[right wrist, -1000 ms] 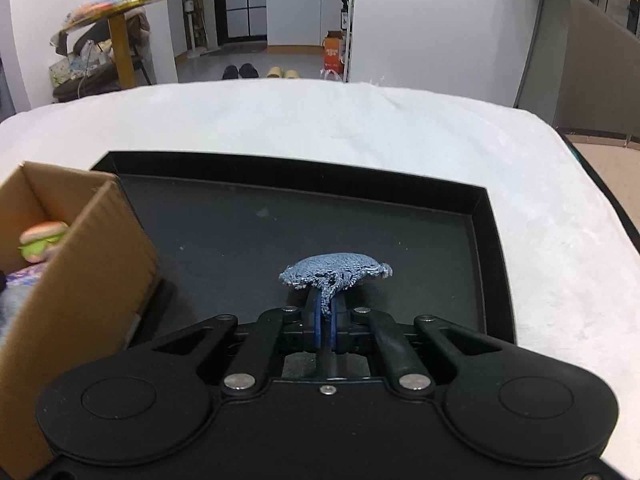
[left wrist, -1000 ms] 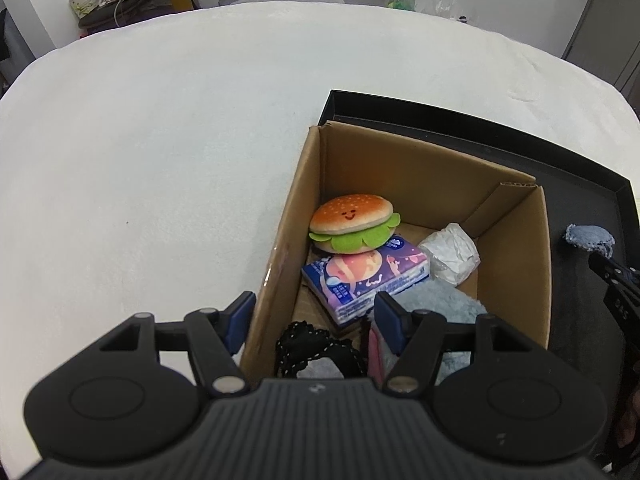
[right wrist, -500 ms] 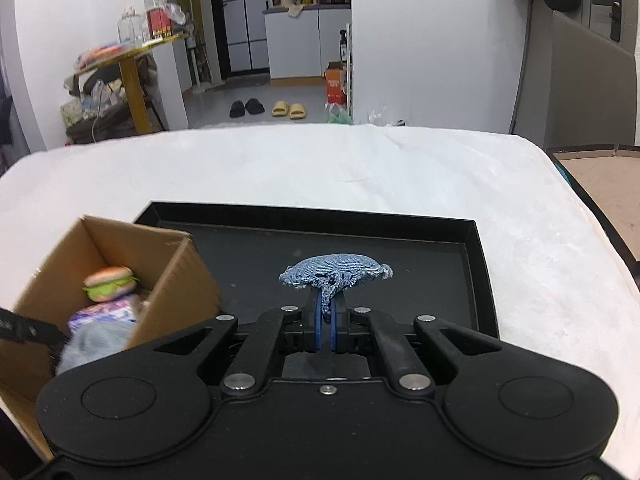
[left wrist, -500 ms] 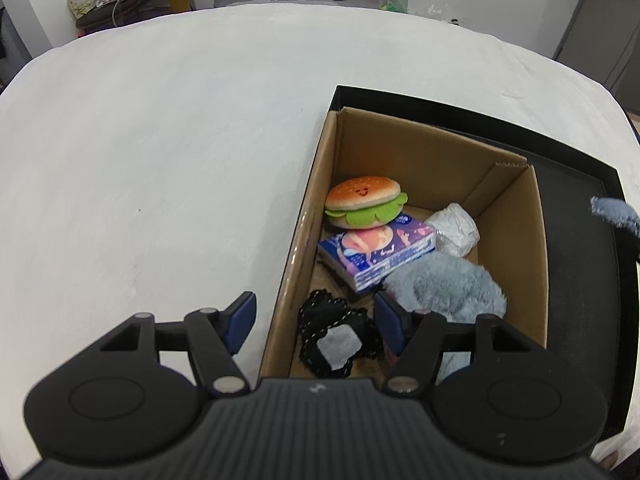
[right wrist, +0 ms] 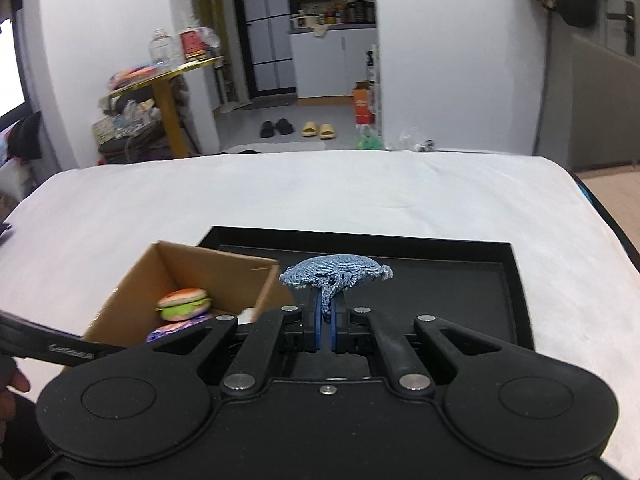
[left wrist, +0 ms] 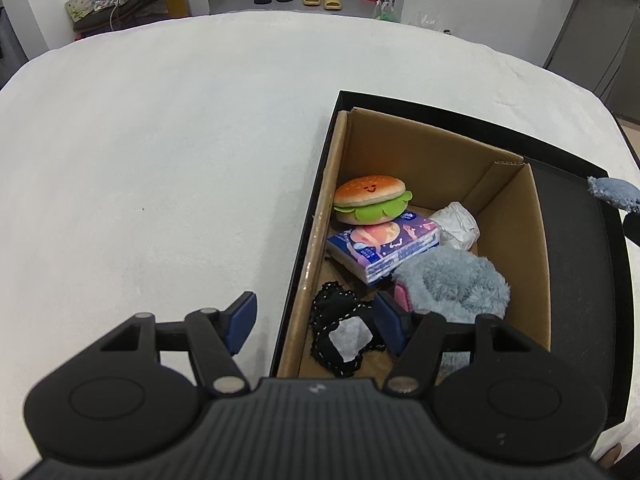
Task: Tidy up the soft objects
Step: 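Lift the denim cloth, carry it into the box and release it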
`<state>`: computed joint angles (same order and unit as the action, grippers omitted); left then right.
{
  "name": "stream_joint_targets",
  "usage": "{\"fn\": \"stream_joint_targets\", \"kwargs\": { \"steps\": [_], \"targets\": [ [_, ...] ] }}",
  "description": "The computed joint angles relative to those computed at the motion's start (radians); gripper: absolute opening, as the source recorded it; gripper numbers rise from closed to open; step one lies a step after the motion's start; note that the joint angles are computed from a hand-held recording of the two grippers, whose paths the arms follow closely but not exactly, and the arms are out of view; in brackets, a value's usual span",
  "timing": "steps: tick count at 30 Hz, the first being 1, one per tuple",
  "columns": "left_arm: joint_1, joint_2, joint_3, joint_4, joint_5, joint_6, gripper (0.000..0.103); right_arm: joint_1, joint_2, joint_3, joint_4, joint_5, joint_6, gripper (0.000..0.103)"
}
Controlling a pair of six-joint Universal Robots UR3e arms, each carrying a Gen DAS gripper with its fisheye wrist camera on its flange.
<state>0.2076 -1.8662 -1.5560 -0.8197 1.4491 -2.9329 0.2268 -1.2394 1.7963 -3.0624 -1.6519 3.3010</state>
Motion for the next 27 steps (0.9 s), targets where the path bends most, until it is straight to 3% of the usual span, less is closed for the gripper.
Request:
{"fn": "stream_joint_targets", "kwargs": {
  "steps": [7, 21, 27],
  "targets": [
    [0.045, 0.039, -0.061, 0.027, -0.061, 0.019, 0.057, 0.041, 0.005, -0.034, 0.027, 0.043, -0.040, 0.004],
    [0.127, 0.057, -0.111, 0.006, -0.177, 0.060, 0.021, 0.143, 0.066, -0.205, 0.179, 0.068, -0.064, 0.005],
    [0.139, 0.050, -0.115, 0.007, -0.191, 0.051, 0.014, 0.172, 0.067, -0.233, 0.231, 0.091, -0.089, 0.005]
  ]
}}
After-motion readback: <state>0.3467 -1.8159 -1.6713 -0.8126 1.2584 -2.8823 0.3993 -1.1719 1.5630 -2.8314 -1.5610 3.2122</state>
